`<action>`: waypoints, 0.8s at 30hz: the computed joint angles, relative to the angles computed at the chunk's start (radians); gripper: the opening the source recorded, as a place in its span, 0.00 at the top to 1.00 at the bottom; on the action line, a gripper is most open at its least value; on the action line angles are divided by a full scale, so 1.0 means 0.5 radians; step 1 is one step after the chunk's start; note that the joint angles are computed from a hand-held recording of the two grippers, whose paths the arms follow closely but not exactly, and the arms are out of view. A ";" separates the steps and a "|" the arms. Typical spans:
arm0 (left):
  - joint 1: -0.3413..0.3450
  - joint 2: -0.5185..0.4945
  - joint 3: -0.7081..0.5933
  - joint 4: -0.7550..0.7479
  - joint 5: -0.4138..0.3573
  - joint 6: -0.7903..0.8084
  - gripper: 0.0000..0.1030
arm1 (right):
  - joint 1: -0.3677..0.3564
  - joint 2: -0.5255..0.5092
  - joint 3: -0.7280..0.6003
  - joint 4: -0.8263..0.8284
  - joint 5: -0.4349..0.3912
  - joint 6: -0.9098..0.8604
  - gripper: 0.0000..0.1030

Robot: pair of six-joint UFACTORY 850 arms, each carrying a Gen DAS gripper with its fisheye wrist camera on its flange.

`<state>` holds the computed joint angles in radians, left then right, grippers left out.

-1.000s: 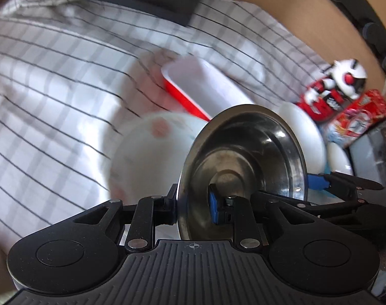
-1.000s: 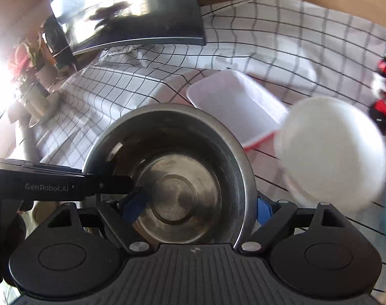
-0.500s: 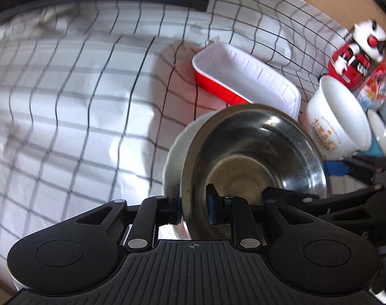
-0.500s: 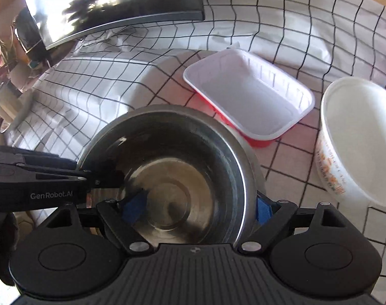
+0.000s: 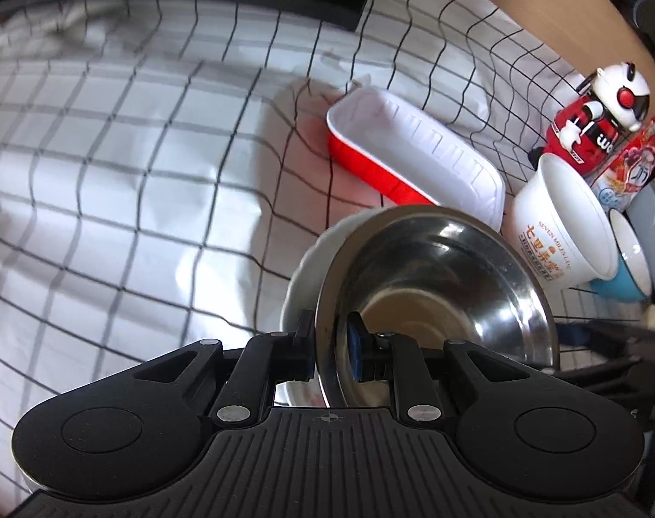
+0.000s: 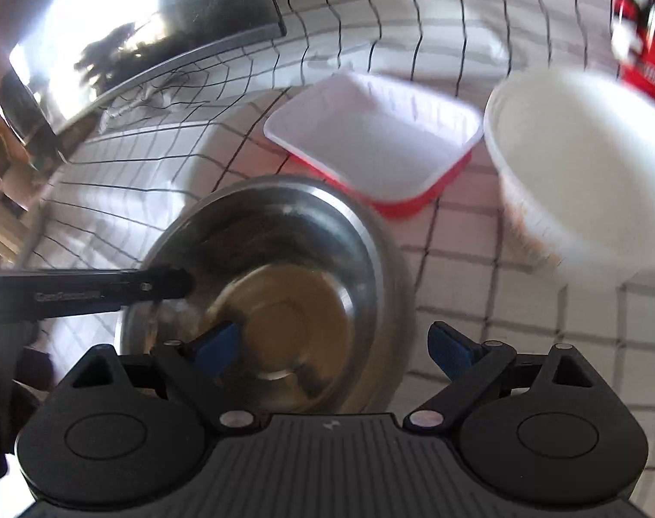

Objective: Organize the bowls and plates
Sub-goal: 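Lift the steel bowl with the left gripper and carry it toward the red tray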

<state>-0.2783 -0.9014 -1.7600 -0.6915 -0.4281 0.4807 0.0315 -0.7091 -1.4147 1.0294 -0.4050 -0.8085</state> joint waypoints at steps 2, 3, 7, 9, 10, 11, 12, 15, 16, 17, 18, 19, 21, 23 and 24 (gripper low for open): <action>-0.001 -0.034 -0.037 -0.001 -0.055 -0.001 0.83 | -0.002 -0.027 -0.015 0.011 -0.043 0.053 0.17; -0.006 -0.049 -0.058 0.030 -0.081 -0.019 0.83 | 0.001 -0.031 -0.012 0.021 -0.045 0.058 0.17; -0.017 -0.079 -0.122 0.049 -0.183 -0.055 0.73 | -0.028 -0.029 0.005 0.134 -0.135 -0.014 0.18; -0.013 -0.080 -0.135 -0.068 -0.256 0.011 0.65 | -0.054 -0.016 0.032 0.212 -0.211 -0.055 0.18; -0.014 -0.071 -0.124 -0.156 -0.282 0.092 0.66 | -0.063 0.000 0.055 0.248 -0.234 -0.091 0.18; -0.031 -0.059 -0.114 -0.160 -0.294 0.116 0.60 | -0.068 0.023 0.087 0.277 -0.245 -0.129 0.18; -0.059 -0.045 -0.103 -0.116 -0.285 0.118 0.58 | -0.071 0.051 0.122 0.286 -0.237 -0.151 0.18; -0.101 -0.056 -0.108 -0.153 -0.325 0.186 0.58 | -0.091 0.106 0.208 0.292 -0.197 -0.170 0.19; -0.100 -0.078 -0.133 -0.186 -0.365 0.178 0.59 | -0.105 0.122 0.235 0.356 -0.195 -0.238 0.20; -0.099 -0.094 -0.149 -0.196 -0.381 0.167 0.64 | -0.113 0.139 0.257 0.396 -0.185 -0.278 0.20; -0.101 -0.104 -0.160 -0.186 -0.383 0.149 0.69 | -0.120 0.154 0.274 0.429 -0.174 -0.320 0.20; -0.103 -0.105 -0.160 -0.163 -0.371 0.126 0.71 | -0.120 0.158 0.276 0.426 -0.169 -0.328 0.20; -0.104 -0.080 -0.130 -0.086 -0.316 0.087 0.74 | -0.107 0.166 0.282 0.405 -0.135 -0.343 0.20; -0.106 -0.028 -0.063 0.072 -0.219 -0.001 0.74 | -0.091 0.187 0.301 0.397 -0.081 -0.396 0.18; -0.104 0.002 -0.021 0.120 -0.168 -0.025 0.76 | -0.086 0.201 0.314 0.428 -0.049 -0.455 0.17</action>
